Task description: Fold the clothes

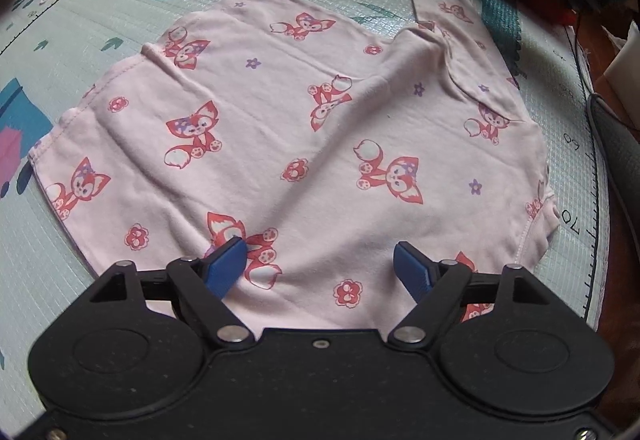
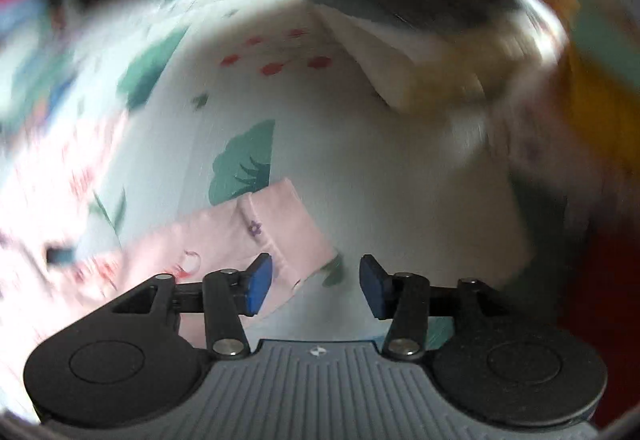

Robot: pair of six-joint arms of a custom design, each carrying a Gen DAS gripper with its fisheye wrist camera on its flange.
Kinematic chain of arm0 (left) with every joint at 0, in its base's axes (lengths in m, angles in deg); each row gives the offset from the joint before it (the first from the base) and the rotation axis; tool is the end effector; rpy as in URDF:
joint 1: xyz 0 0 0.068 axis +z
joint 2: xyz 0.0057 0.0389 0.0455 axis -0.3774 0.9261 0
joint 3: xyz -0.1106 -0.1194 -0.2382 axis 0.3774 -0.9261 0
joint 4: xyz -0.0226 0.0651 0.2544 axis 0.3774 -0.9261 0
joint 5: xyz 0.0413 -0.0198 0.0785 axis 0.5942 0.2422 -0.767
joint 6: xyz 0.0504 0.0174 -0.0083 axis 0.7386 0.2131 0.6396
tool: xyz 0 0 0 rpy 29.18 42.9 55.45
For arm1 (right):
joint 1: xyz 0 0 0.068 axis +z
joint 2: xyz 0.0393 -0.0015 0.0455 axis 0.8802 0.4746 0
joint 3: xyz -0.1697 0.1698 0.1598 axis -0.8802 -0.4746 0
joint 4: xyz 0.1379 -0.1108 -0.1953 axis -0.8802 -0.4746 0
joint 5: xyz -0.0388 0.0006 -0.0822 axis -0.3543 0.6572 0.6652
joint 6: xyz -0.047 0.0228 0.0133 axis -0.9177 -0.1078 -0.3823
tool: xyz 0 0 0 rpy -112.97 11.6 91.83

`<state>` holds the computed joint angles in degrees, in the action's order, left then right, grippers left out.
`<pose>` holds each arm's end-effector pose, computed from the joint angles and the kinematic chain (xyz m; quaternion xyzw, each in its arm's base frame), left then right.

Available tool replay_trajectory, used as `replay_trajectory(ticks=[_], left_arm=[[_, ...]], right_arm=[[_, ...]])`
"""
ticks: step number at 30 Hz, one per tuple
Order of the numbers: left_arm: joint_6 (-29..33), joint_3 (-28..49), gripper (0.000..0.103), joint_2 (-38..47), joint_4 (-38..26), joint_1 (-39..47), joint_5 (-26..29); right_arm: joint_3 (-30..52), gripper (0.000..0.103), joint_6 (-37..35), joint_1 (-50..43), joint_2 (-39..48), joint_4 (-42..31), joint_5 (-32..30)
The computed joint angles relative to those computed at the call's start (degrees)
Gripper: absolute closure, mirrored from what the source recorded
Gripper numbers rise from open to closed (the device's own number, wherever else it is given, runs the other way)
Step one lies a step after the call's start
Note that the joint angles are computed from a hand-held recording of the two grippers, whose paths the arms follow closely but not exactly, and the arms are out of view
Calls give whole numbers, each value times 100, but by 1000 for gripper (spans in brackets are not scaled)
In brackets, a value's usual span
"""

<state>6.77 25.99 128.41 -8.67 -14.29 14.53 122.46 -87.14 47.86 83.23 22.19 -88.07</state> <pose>0.2069 0.0167 0.2169 0.2179 0.9484 -0.1023 0.2065 0.4283 -0.0875 0.2136 -0.1645 0.9408 0.1692 0.2434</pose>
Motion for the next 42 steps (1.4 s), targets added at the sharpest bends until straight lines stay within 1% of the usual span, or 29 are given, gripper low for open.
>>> replay_trajectory(ticks=[2,4,5,6,7,8,9,13,15,17,18,19,20,21,24,26,27,28,29,30,31,32,33,35,37,38,40,41,42], left_arm=[[-48,12,23,-2,-7,-37,-43],[-49,29,23,6,-23,-45,-58],[-48,28,23,13,-14,-46,-59],[-37,25,21,13,-12,-40,-46],[-21,8,19,5,-6,-42,-33],[-3,-18,18,-7,14,-65,-42],[2,-42,17,-24,35,-107,-69],[36,-87,16,-83,57,-215,-184],[68,-69,16,-60,31,-155,-122],[84,-71,16,-67,24,-146,-115],[87,-72,15,-73,19,-157,-125],[90,-73,14,-79,14,-169,-135],[94,-73,14,-85,9,-180,-145],[29,-11,15,-80,-51,-223,-203],[-197,99,20,-303,-218,-310,-217],[-177,145,26,-621,-442,-494,-135],[-119,193,32,-770,-613,-646,-89],[-46,131,36,-981,-765,-774,-28],[-50,50,37,-1189,-910,-908,38],[-132,-38,39,-1347,-1053,-1025,99],[-231,-124,43,-1508,-1191,-1159,157],[-343,-209,43,-1670,-1325,-1305,215],[-447,-310,44,-1764,-1361,-1488,103],[-661,-527,45,-1943,-1469,-1812,-167],[-585,-627,45,-2229,-1673,-1889,-190],[-393,-555,45,-2159,-1944,-1711,53],[46,-419,45,-1986,-2503,-1352,493],[160,-434,45,-2049,-2567,-1247,513],[285,-447,45,-2109,-2636,-1132,536]], right_arm=[[-509,49,499,-73,-125,690,-176],[-988,47,833,-61,-313,1322,-268],[-1199,60,841,-42,-410,1508,-396],[-1218,83,597,19,-423,1362,-510],[-1483,83,319,124,-605,1554,-349],[-1739,88,99,211,-782,1750,-196],[-1850,89,72,216,-883,1808,-118],[-2031,90,175,-134,-1287,1655,63],[-1904,90,109,-394,-1381,1242,179],[-1657,89,-11,-588,-1333,557,336],[-1600,87,-72,-637,-1302,339,413],[-1721,84,-174,-655,-1356,343,478],[-1937,71,-245,-626,-1515,559,616],[-2165,63,-307,-583,-1697,822,779],[-2894,64,-457,-308,-2400,1791,934],[-3272,62,-971,-86,-2878,1964,467],[-3324,62,-1265,32,-2999,1787,131],[-3377,63,-1682,225,-3109,1443,-239],[-3411,64,-2147,445,-3165,1041,-516],[-3461,69,-2595,692,-3197,658,-702],[-3613,69,-2846,952,-3260,474,-811],[-3787,70,-3018,1228,-3322,368,-896],[-3971,71,-3136,1468,-3351,365,-992],[-4308,71,-3129,1909,-3346,521,-953],[-4347,68,-3243,2208,-3246,180,-640],[-4424,68,-3353,2268,-3357,80,-539],[-4176,69,-3626,2309,-3387,-682,-328],[-4116,71,-3731,2308,-3432,-926,-231],[-4114,71,-3872,2263,-3489,-1069,-186]])
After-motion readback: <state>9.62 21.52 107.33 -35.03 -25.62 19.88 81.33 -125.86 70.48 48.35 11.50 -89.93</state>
